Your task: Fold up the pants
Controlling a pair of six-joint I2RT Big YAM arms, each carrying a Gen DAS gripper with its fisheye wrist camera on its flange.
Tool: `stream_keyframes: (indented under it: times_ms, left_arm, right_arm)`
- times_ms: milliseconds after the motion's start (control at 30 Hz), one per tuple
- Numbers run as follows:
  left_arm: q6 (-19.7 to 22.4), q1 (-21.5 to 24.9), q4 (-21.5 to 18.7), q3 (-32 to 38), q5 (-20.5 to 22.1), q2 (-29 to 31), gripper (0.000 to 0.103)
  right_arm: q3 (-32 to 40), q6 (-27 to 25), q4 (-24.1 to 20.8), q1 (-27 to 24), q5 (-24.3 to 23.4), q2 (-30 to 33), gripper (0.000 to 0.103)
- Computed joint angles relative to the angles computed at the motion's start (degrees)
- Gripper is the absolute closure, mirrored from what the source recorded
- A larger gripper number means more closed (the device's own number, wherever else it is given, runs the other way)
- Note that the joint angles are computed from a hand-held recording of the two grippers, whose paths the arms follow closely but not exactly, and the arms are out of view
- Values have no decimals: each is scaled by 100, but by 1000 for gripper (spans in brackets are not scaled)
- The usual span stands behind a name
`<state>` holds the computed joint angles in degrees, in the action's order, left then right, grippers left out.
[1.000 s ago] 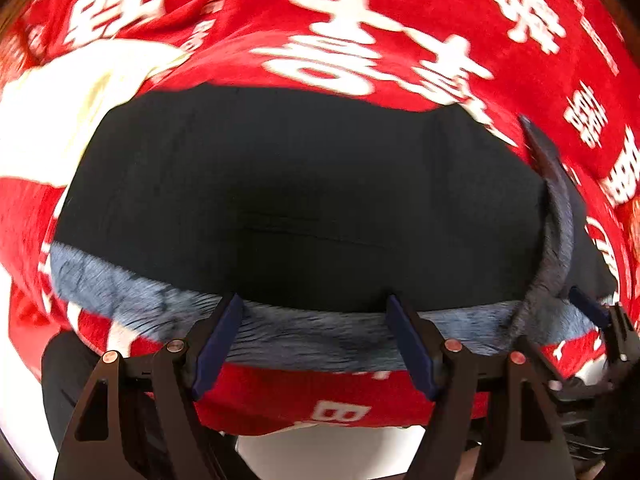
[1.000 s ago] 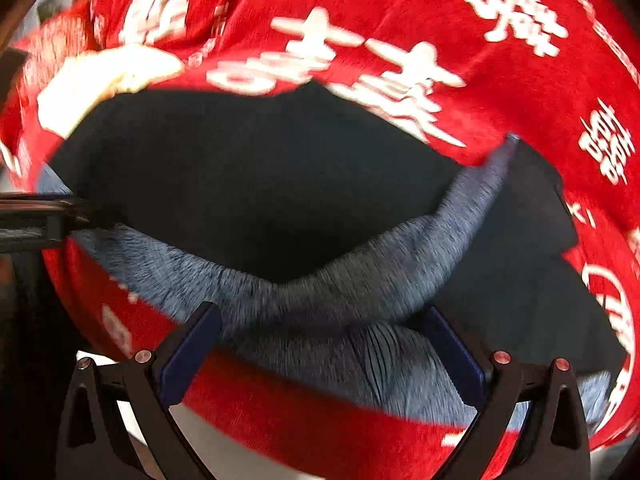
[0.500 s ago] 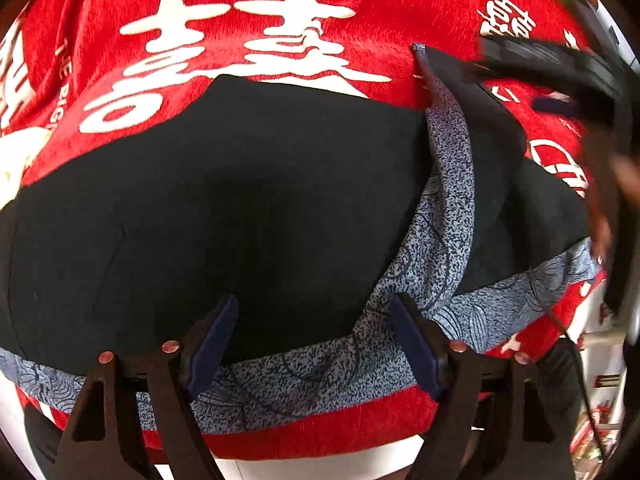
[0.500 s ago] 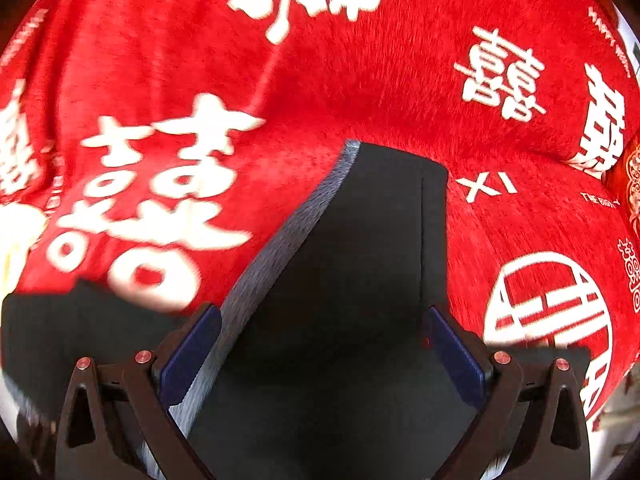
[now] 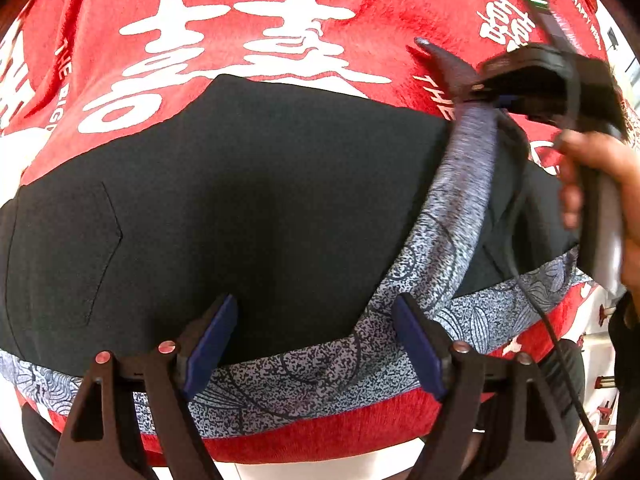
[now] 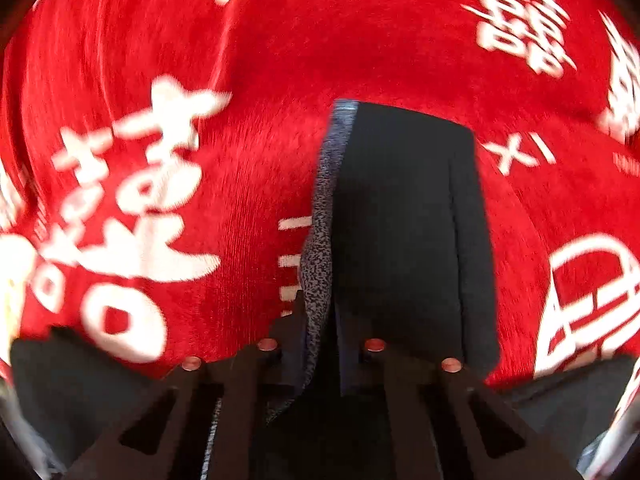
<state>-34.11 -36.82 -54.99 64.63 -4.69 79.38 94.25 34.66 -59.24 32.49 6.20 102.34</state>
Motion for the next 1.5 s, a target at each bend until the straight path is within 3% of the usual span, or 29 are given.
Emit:
stream_keyframes:
  times_ms: [100,233,300,400,500,600,633,733,767,867,1133,1233,1300,1400,1500]
  left_arm:
    - [28,20,14,-40,95,-60,20]
    - [107,31,-5,-66,238,-111,19]
    - [168,16,-20,-46,392,-116,19]
    - [304,-123,-14,24,510,-79,19]
    - [435,-367,-30,149,481,13,19]
    - [437,-474,-36,256,540,105,19]
    - [414,-497,-53,295,544,135,19]
    - [381,-531,-101,342,546,173,19]
    - [379,-527,-105,340,548,173,19]
    - [330,-492,-104,348,589,207,19]
    - [256,-581,-237,441,398,293,19]
    - [229,-569,-238,453,400,319,19]
    - [218,-582,-263,487,347,358,19]
    - [182,-615,-303,546,272,418,19]
    - [184,-660,-336,630,269,480,19]
  right_arm:
    - [-936,408,743,-30,130,-910,92]
    - [-2402,1192,1509,139,706,-2467,92]
    - [-3027,1601,1506,223,895,-3127,92]
    - [-3679,1942,1307,200,809,-3694,91]
    - [-4158,2081,1219,86,398,-3964,91]
    - [-4492,2065,1517,-103,-39,-4175,91]
    - [-4568,2036,1621,-157,-110,-4235,82]
    - [-4713,2031,1884,-253,-251,-4375,35]
    - [-4795,2061,2076,-240,-246,-4454,29]
    - [-4968,2035,2234,-270,-155,-4735,29]
    - [-5855,2985,3676,-1168,-838,-5331,29]
    - [-5935,2943,3653,-1364,-697,-5654,29]
    - [-5882,2827,3391,-1572,-720,-5643,29]
    - [-5972,2841,3434,-2012,-1200,-5447,29]
    - [-5859,2414,3473,-2244,-1503,-4997,32]
